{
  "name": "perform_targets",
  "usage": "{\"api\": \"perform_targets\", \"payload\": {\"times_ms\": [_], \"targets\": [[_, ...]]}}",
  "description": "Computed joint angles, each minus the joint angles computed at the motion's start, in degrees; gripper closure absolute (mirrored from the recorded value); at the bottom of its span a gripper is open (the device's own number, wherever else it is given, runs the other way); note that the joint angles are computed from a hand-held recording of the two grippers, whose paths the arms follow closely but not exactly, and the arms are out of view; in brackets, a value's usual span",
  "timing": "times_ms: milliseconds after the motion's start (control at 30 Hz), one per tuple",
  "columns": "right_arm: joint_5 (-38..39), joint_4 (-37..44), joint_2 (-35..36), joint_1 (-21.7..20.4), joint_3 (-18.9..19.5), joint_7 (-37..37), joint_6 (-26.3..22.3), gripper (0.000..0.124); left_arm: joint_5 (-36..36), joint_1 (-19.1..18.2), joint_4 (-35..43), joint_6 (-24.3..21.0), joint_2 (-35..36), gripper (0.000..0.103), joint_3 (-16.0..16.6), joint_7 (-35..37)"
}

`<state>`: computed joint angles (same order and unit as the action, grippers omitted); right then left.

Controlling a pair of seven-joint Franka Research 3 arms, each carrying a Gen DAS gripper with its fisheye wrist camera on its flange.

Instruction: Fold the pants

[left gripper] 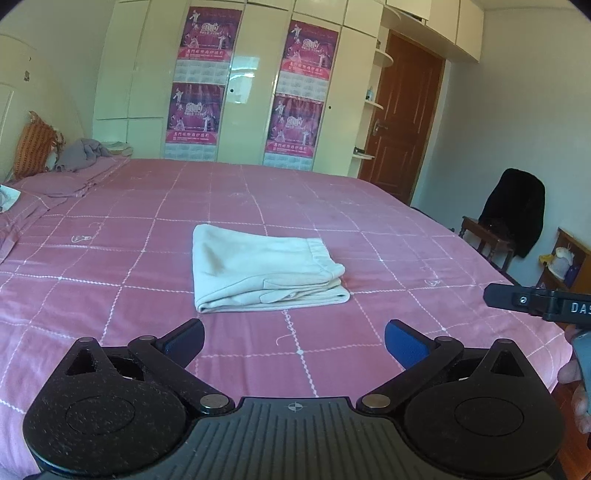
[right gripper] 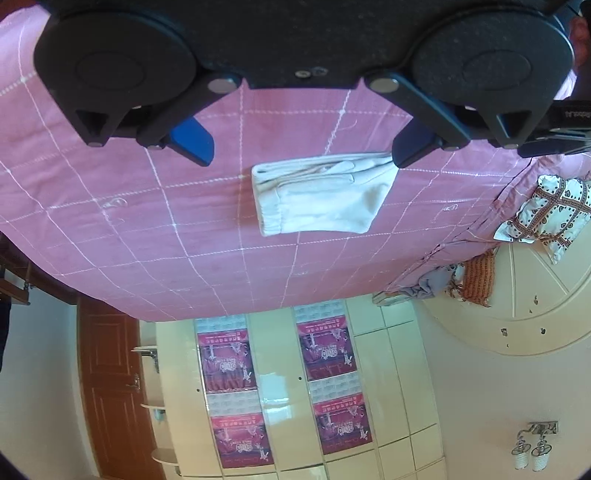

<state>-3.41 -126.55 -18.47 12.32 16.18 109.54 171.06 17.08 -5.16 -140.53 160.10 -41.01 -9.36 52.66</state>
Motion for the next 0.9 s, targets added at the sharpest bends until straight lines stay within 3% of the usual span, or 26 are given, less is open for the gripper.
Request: {"api": "perform_targets", "payload": {"times_ms": [67, 133, 267, 500, 600, 900], "targets": [[-2.4, -0.6, -1.3, -1.5, 1.8, 0.9, -1.6, 0.021, 0.3, -0.4, 0.4, -1.4, -0.7, 0.0, -0.1, 0.7], [-8.2, -1.1, -2.8, -5.6, 5.6, 5.0, -1.9, 0.021, 1.5, 0.9, 0.5, -0.8, -1.2, 0.0, -1.2, 0.1], [-6.6, -2.1, -4.1, -3.5, 4.4, 4.3, -0.9, 0.021, 1.4, 0.8, -0.3, -0.8, -1.9, 0.0, -0.9, -0.7], [-11.3, -3.2, -6.5, -10.4, 10.0, 8.0, 2.1, 0.021, 1.1, 0.6, -1.0, -0.4, -2.2, 0.0, -0.1, -1.2], [-10.1, -3.7, -6.4, -9.7, 9.4, 7.2, 3.5, 0.021, 1.5, 1.1, -1.1, 0.4, -2.4, 0.0, -0.4, -1.3], [-9.9, -3.8, -7.1, -13.2, 12.8, 7.2, 3.8, 0.021, 1.4, 1.4, -1.4, 0.9, -2.7, 0.0, -0.2, -1.6]]}}
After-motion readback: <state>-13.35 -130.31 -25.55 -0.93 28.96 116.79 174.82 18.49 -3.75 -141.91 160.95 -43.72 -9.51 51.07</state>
